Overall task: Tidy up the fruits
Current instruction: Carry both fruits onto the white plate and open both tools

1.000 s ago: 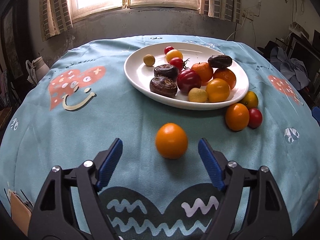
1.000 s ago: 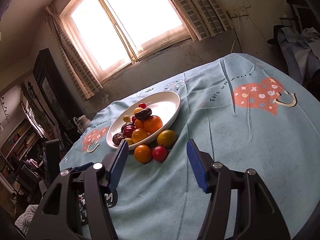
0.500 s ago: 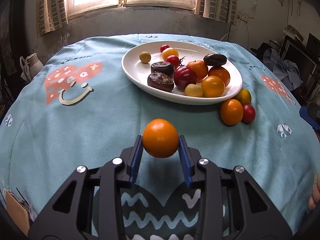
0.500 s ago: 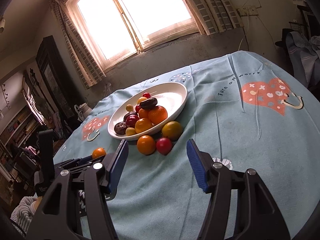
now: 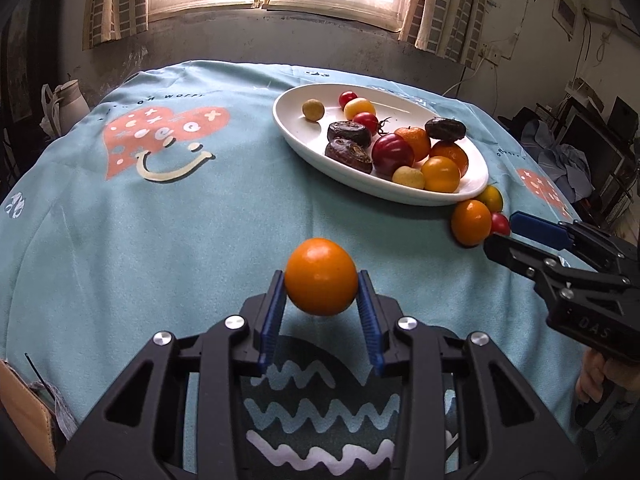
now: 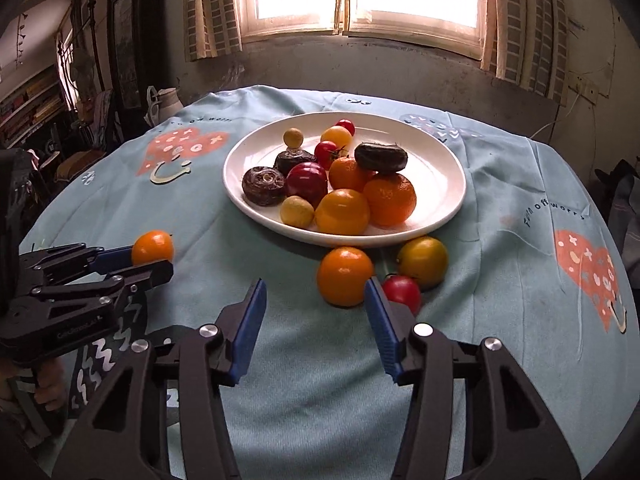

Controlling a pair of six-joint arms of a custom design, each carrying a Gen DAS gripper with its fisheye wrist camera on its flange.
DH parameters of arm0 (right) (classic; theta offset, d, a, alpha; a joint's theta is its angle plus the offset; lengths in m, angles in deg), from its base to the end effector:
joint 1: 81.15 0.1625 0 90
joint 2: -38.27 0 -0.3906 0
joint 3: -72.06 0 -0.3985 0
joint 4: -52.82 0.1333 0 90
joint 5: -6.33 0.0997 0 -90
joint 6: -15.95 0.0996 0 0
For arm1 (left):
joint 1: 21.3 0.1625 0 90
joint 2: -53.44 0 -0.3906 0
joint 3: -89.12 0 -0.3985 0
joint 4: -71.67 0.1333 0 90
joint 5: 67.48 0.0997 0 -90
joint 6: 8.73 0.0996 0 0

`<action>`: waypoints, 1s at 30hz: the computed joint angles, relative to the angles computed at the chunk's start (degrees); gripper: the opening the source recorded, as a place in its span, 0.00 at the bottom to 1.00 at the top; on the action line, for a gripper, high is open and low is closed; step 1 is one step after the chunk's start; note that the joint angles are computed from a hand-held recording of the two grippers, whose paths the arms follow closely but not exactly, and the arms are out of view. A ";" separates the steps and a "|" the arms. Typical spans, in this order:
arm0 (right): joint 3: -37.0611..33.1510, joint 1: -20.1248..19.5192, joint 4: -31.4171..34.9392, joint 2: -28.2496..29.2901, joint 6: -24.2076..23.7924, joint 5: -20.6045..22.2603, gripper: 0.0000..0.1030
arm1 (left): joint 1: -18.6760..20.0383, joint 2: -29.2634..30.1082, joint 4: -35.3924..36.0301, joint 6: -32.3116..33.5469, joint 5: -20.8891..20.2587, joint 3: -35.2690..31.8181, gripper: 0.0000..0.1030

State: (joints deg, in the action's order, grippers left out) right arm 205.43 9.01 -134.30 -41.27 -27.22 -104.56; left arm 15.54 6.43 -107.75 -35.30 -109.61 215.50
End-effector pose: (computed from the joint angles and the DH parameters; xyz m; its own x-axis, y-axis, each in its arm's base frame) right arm 0.0990 -0.4422 0.2255 -0.6805 -0.3216 0.6584 -0.6411 0.6964 -0.3225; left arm -0.2357 -0.4354 0.0082 -0.8048 0.1467 -0.5751 0.4786 0.7335 -0.4827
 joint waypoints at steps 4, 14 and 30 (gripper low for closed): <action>-2.88 -0.33 0.58 2.89 1.03 -2.63 0.47 | 0.30 0.19 -0.59 0.55 -0.43 -0.30 0.35; -4.73 0.96 -3.71 7.50 -2.36 -7.16 0.37 | 1.26 0.53 -0.36 0.75 -2.10 -1.05 0.35; -3.04 -0.38 4.74 -9.05 8.88 6.96 0.36 | 1.13 0.05 6.29 6.18 1.77 -10.53 0.35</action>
State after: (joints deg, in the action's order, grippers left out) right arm 202.39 8.63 -129.56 -50.32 -18.35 -97.60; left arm 16.67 6.48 -101.45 -29.12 -107.84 204.97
